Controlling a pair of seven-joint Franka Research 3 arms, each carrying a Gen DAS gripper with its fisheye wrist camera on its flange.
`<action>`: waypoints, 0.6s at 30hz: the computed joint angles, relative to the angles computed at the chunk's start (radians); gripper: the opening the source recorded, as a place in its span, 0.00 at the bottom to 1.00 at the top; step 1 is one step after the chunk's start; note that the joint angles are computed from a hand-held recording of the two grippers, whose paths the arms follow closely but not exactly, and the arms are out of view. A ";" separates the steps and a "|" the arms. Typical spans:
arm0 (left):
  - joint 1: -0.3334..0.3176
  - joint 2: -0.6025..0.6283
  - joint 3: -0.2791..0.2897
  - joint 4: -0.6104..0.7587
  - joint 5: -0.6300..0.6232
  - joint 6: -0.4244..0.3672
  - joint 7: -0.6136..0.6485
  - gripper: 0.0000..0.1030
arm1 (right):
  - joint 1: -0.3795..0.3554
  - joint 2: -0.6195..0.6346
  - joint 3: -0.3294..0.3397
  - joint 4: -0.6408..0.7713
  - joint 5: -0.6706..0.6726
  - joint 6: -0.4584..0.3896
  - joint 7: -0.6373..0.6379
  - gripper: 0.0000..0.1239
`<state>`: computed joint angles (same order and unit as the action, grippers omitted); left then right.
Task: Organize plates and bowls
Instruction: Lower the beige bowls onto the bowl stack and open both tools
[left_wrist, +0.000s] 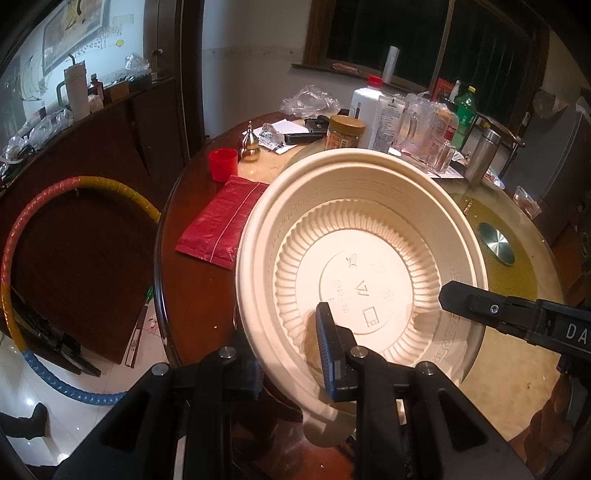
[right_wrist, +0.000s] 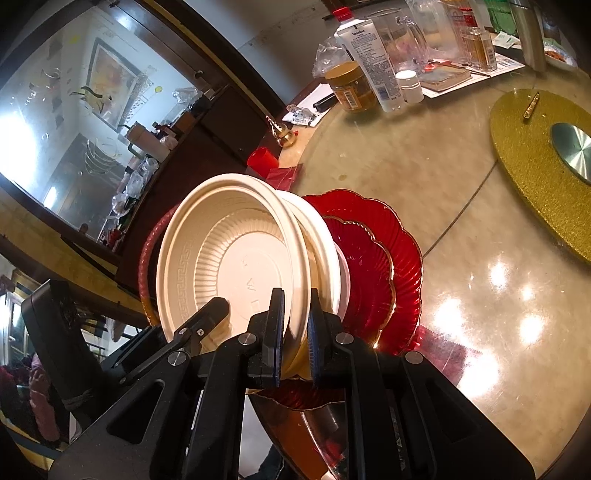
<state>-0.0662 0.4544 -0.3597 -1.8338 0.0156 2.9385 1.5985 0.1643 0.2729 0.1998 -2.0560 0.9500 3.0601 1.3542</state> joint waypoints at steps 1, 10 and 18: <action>0.000 0.002 -0.001 0.003 0.000 -0.002 0.001 0.23 | 0.000 -0.001 0.000 -0.001 0.001 0.000 0.000 0.09; -0.006 0.003 0.004 0.005 0.006 -0.006 -0.006 0.25 | 0.011 -0.004 -0.015 -0.002 -0.030 -0.011 0.032 0.10; 0.032 -0.003 -0.043 -0.005 -0.037 -0.021 0.040 0.45 | 0.036 -0.010 -0.037 -0.016 -0.123 0.016 0.094 0.17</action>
